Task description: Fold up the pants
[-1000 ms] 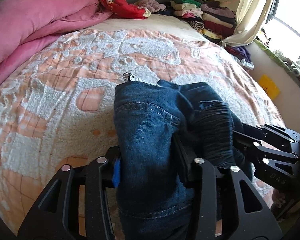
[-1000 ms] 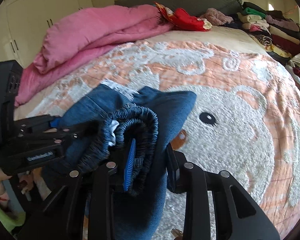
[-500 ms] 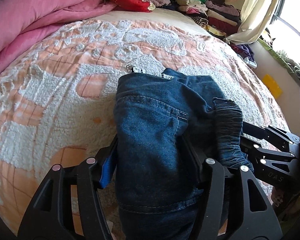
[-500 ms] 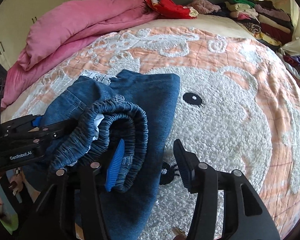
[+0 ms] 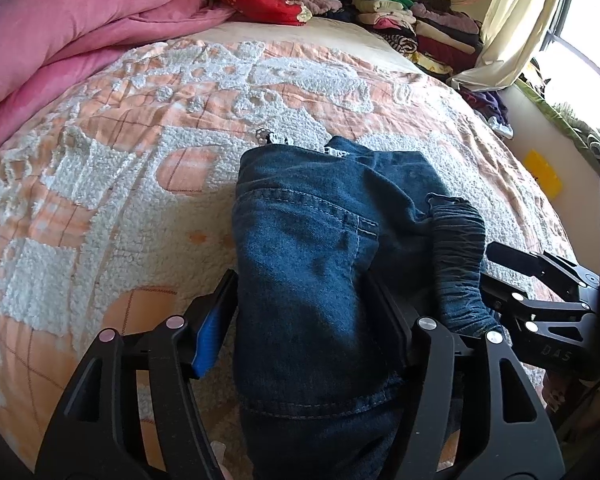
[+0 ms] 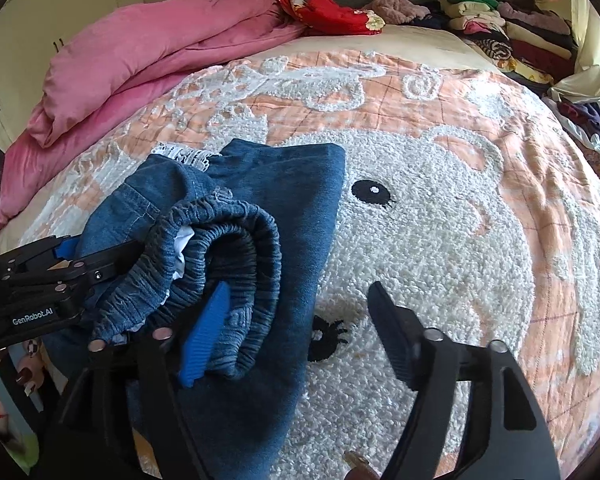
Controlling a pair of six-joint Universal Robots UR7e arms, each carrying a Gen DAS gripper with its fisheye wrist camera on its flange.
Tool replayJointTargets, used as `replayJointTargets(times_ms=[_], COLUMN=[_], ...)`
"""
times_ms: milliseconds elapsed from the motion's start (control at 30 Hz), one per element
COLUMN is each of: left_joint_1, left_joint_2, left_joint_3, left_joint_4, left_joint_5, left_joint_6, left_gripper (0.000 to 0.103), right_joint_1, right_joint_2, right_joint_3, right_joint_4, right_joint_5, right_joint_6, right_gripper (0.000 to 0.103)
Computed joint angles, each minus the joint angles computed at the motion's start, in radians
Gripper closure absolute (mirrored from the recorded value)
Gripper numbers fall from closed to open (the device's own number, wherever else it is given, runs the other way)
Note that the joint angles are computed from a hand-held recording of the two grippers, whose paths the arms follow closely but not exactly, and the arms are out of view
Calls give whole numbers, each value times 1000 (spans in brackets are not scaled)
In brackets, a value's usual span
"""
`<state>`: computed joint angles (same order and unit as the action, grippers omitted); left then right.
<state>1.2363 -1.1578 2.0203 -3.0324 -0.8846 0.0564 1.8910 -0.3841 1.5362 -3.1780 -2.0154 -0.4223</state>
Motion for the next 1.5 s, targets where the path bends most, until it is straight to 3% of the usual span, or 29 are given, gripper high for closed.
replayJointTargets(times_ms=[67,600,633,700,1033,1500], left_joint_1=[-2,-18,-20,-21,-30,-46], left_joint_2=[-3,-23,-24,-26,-37,-66], left_joint_3=[3,25,25,27,35,53], left_joint_4=[-5,-17,-16,-18,-25,-23], left_joint_5=[3,21,25,27,42,57], left_joint_6=[2,-7,-9,-8,-10,-21], left_gripper=[44,28,23,19,11,10], right_joint_1=[2,11,11,11,13,23], right_joint_2=[-6,-29,-31,-33,-44,-56], right_joint_3=[11,49,51,52,67,90], right_joint_4=[-19,-78,-80,-84,-120,-184], right_joint_5=[-4,-28,-28,-30,-21,-16], right_joint_6=[-1,-6,-6,-2,-3,-25], right_gripper=[22,22,22,6,6,5])
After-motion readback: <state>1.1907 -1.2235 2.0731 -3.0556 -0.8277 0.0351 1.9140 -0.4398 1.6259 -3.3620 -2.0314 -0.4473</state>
